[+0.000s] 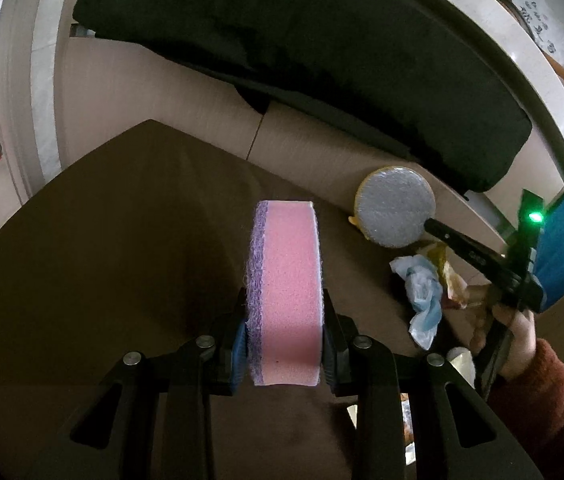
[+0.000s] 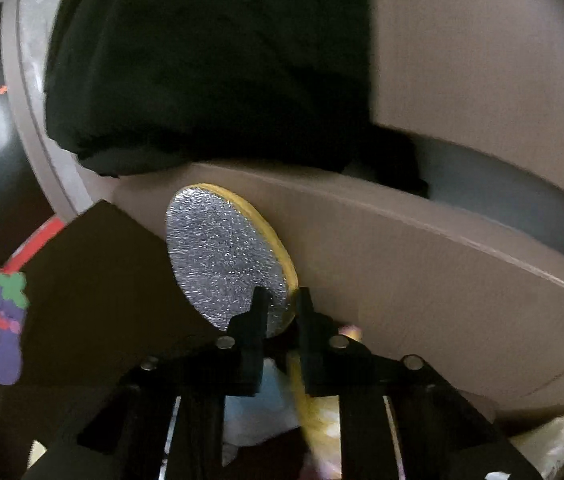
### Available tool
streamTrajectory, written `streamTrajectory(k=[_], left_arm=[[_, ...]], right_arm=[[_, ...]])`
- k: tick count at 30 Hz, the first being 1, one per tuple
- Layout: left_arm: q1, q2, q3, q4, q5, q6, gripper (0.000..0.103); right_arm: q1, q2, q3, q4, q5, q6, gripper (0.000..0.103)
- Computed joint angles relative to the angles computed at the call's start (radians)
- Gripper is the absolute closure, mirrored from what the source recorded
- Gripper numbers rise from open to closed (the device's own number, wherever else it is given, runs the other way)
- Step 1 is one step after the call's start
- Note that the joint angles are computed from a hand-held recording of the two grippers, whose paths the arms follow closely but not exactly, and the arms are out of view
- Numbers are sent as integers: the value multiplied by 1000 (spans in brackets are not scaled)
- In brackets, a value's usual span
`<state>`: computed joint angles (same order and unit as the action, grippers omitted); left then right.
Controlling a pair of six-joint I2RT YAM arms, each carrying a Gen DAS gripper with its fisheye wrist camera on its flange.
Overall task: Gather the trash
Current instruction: 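Grasp the round silver glitter sponge with the right tool while the left tool holds the eggplant sponge, then lift both sponges and carry them over the bin with both tools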
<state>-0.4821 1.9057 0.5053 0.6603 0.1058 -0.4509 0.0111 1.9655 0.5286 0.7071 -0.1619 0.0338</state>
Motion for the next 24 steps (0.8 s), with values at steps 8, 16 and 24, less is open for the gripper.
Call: streamTrajectory(k=[8, 16, 24], left_arm=[[3, -51, -38, 6, 3, -8, 72], [14, -73, -64, 8, 29, -26, 72], [28, -28, -41, 7, 49, -14, 72]], right_arm=[[151, -265, -180, -76, -82, -55, 98], [143, -309, -207, -78, 29, -22, 69], [-37, -19, 19, -174, -90, -54, 69]])
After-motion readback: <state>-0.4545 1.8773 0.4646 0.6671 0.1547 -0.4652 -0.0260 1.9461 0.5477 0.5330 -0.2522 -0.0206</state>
